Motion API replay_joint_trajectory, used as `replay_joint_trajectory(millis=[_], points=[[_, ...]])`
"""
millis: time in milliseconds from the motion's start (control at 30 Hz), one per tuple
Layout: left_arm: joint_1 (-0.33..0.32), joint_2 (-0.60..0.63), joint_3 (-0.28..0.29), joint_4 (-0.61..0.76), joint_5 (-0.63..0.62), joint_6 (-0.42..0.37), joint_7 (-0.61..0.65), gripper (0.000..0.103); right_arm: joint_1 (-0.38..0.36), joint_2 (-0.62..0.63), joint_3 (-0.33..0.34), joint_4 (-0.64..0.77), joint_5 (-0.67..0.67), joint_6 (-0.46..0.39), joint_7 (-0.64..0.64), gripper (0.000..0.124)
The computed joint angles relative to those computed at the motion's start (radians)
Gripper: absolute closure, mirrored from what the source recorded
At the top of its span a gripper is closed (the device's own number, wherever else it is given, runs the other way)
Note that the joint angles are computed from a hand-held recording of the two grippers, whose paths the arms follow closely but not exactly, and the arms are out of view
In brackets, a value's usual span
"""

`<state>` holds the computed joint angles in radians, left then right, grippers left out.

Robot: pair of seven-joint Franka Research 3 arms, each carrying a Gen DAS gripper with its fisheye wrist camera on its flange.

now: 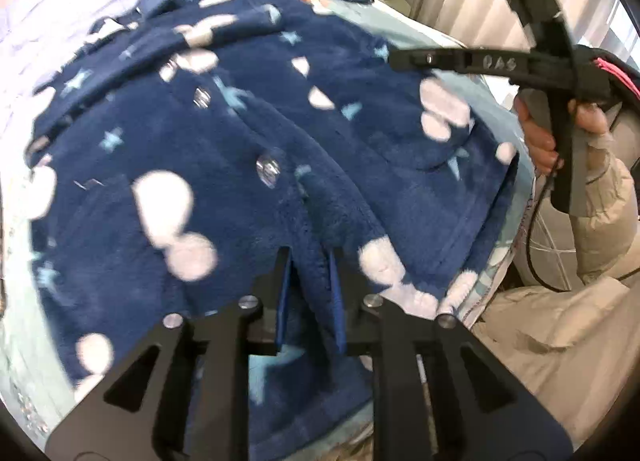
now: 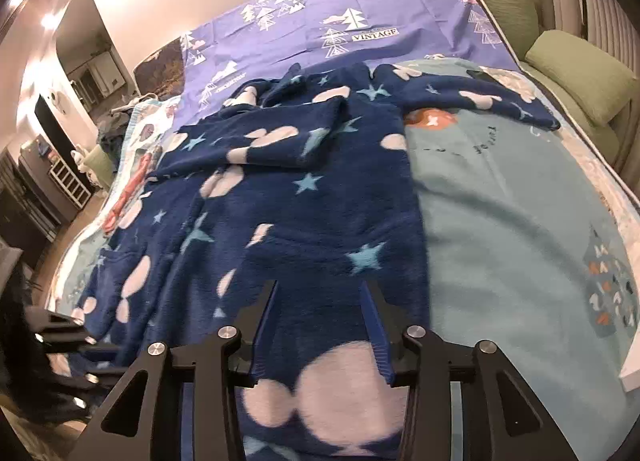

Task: Fold small clothes

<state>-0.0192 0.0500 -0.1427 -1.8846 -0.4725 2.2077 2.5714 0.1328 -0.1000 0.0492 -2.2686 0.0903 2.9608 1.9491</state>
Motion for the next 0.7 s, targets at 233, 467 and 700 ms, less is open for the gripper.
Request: replay_joint_trajectory(millis=[233, 467, 700], points=[[-0.008, 0.022, -0.007, 0.095, -0.221, 0.135, 0.116, 0.036, 0.009, 0.051, -0.063, 0.064, 0.229, 0.021, -0.127, 0.075], [-0.046, 0.333, -0.069, 0.454, -0.041, 0.159, -0.156, 0.036, -0.118, 0.234, -0.069, 0.300, 0.698, -0.065, -0.371, 0.075], [-0.087, 0.627, -0.098, 0.840, 0.138, 0.016, -0.414, 0.036, -0.292, 0.473, -0.044, 0.565, 0.992, -0.127, -0.361, 0.075]])
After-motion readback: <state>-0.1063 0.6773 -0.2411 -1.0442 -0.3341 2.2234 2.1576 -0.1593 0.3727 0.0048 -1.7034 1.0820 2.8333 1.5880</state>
